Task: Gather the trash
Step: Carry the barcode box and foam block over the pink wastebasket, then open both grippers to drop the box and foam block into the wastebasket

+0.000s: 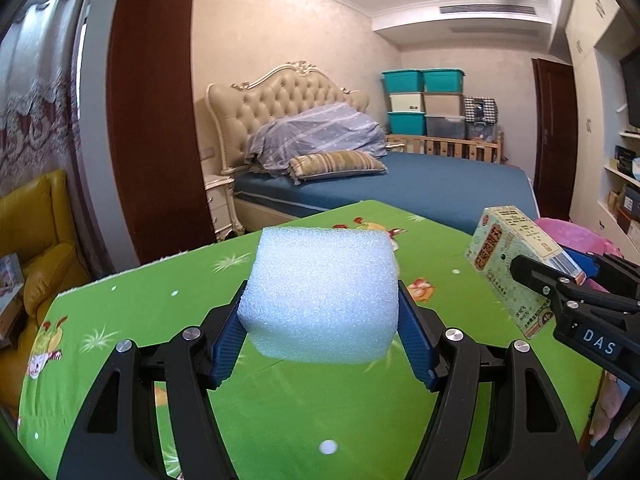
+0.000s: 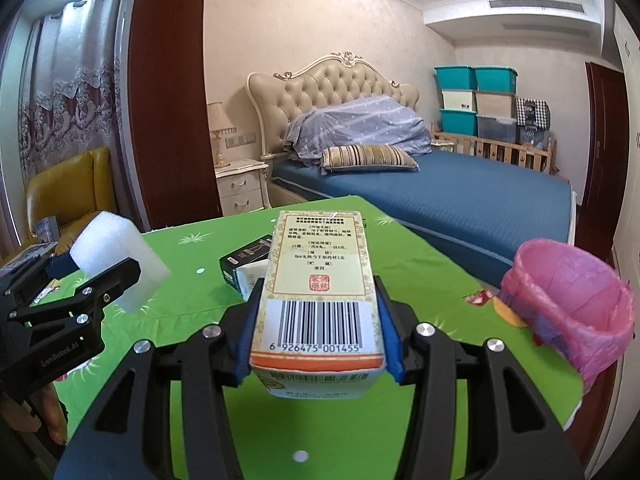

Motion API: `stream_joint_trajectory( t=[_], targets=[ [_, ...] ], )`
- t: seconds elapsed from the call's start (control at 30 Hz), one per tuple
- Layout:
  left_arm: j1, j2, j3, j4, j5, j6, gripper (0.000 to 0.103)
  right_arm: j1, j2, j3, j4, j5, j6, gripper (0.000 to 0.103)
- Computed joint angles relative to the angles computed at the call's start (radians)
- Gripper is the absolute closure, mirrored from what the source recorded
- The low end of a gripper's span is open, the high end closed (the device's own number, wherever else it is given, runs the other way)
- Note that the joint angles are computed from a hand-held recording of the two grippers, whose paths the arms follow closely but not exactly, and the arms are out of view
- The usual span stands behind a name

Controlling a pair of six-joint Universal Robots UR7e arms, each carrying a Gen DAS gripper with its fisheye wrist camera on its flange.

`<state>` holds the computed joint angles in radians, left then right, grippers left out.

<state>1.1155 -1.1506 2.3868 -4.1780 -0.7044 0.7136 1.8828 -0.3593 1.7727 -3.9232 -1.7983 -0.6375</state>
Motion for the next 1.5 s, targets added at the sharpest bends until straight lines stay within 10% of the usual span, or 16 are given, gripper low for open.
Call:
stream_joint_trajectory(
  t=[0.77, 1.5],
  targets=[
    [-0.089, 0.100, -0.116, 0.399, -0.148, -0.205, 0.037, -0.189, -0.229, 0.121, -0.097, 0.038, -0.146, 0.054],
    [-0.088, 0.443, -0.626, 0.791, -0.427, -0.377, 0.037, -0.369, -0.272, -0.047, 0.013, 0.024, -0.087, 0.054]
  ],
)
